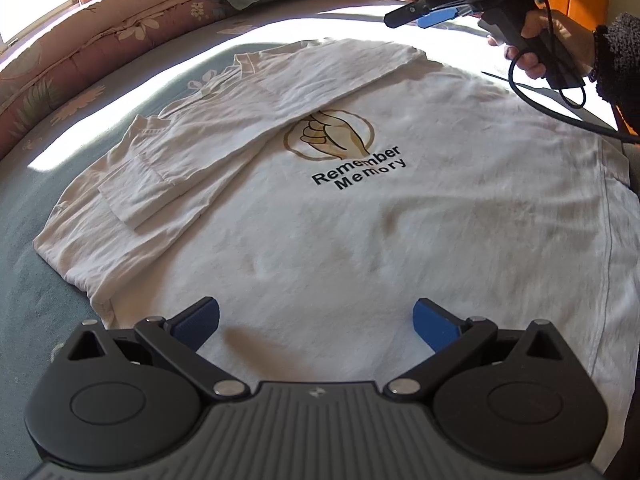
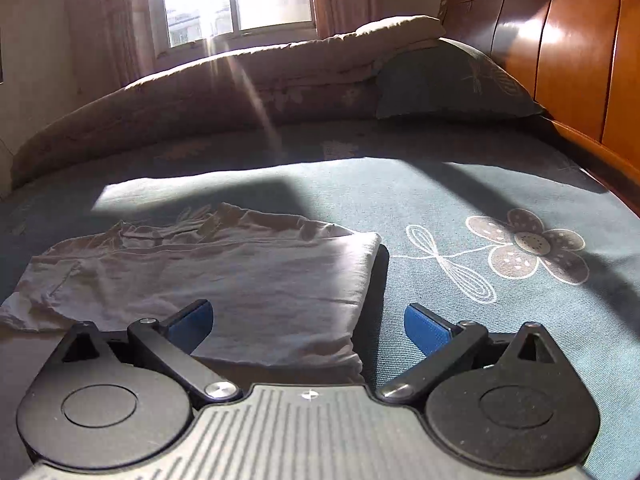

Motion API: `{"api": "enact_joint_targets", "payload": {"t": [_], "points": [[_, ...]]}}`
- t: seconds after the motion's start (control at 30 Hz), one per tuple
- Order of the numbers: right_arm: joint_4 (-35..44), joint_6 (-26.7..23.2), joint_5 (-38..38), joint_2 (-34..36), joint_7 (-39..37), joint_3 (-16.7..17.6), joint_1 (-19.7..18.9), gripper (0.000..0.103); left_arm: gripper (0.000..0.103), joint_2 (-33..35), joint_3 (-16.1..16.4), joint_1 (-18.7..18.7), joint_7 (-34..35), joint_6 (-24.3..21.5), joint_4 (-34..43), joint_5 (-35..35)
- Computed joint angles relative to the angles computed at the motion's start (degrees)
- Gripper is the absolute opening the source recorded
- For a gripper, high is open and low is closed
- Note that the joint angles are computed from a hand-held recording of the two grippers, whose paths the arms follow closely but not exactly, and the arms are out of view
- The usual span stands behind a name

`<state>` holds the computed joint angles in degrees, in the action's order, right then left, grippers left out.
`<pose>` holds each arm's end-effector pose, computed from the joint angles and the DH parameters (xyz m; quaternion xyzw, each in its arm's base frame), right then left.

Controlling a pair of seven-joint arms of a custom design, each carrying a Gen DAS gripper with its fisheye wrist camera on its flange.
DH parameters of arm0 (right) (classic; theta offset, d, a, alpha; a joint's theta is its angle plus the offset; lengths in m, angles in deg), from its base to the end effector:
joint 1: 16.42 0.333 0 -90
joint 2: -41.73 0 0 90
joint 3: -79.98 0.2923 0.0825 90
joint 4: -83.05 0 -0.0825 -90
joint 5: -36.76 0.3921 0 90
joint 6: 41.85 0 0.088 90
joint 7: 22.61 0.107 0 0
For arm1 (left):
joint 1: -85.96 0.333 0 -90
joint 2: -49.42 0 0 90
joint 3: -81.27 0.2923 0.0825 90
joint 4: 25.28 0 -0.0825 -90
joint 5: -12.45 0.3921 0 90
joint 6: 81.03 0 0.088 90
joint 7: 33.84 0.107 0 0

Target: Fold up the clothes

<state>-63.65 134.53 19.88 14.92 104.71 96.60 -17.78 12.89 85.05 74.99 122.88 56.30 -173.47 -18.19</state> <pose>0.4383 0.1533 0.5062 -0.6042 0.6429 -0.2764 0.3811 0.4098 -0.0548 0.4912 -0.2775 0.9071 -0.2841 0.1395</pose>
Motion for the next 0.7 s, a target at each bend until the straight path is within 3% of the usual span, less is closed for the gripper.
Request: {"api": "enact_joint_targets", "payload": {"t": [0.1, 0.17, 0.23, 0.4, 0.47, 0.6, 0.7], "points": [[2.9, 0.8, 5.3, 6.4, -6.0, -8.2, 9.8, 0.103, 0.102, 0.1, 0.1, 0.1, 0.0, -0.1, 0.0, -0.1], [3.8, -1.7, 7.3, 8.6, -6.9, -8.9, 10.9, 0.103, 0.102, 0.1, 0.1, 0.3, -0.1, 0.0, 0.0, -0.1], [2.3, 0.9, 4.8, 8.2, -5.1, -5.7, 7.6, 0.103, 0.102, 0.0, 0.1, 0.4, -0.2, 0.0, 0.0, -0.1], [3.8, -0.6, 0.7, 7.2, -2.1, -1.5, 3.4, 0.103, 0.102, 0.2, 0.0, 0.3, -0.2, 0.3, 0.0, -0.1], [6.1, -0.1, -1.3, 9.2, -1.1, -0.7, 1.6, 0.103, 0.102, 0.3, 0.1, 0.2, -0.2, 0.1, 0.1, -0.2], [10.6, -3.8, -6.4, 14.0, 3.8, -0.1, -0.6, 0.103, 0.102, 0.8, 0.4, 0.3, -0.2, -0.5, 0.5, -0.6], [11.3, -3.0, -12.3, 15.6, 9.2, 0.1, -2.2, 0.103, 0.102, 0.9, 0.5, 0.4, 0.1, -0.8, 0.6, -0.9]]}}
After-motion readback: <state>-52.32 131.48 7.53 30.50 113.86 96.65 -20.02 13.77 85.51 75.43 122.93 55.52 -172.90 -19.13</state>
